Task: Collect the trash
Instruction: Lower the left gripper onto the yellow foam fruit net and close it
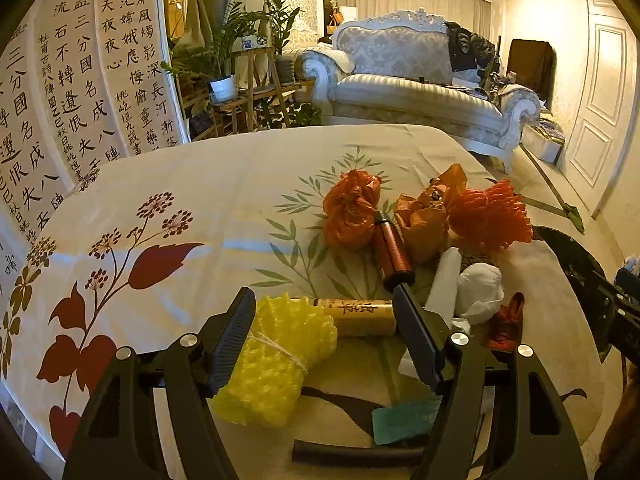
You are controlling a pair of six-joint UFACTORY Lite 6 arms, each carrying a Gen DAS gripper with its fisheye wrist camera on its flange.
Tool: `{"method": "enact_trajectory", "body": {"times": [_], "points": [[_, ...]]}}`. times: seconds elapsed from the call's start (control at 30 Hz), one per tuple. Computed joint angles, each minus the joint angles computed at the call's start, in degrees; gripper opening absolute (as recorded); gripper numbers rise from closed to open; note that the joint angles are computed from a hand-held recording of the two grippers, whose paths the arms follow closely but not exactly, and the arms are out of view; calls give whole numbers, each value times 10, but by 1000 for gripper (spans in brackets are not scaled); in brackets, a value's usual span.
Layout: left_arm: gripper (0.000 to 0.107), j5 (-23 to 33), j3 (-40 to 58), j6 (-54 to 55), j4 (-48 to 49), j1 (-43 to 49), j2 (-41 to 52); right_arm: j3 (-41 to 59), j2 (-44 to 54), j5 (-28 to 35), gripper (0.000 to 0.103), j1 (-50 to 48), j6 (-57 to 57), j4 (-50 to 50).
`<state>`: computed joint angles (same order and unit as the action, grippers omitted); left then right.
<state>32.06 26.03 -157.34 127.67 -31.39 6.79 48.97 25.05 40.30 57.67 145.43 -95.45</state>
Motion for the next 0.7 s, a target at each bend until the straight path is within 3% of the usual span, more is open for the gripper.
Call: {"method": "enact_trajectory", "body": {"times": [0.7], "points": [[70,-7,-42,-63,55,19,-27,13,-2,12,75,35,-27,35]]}}
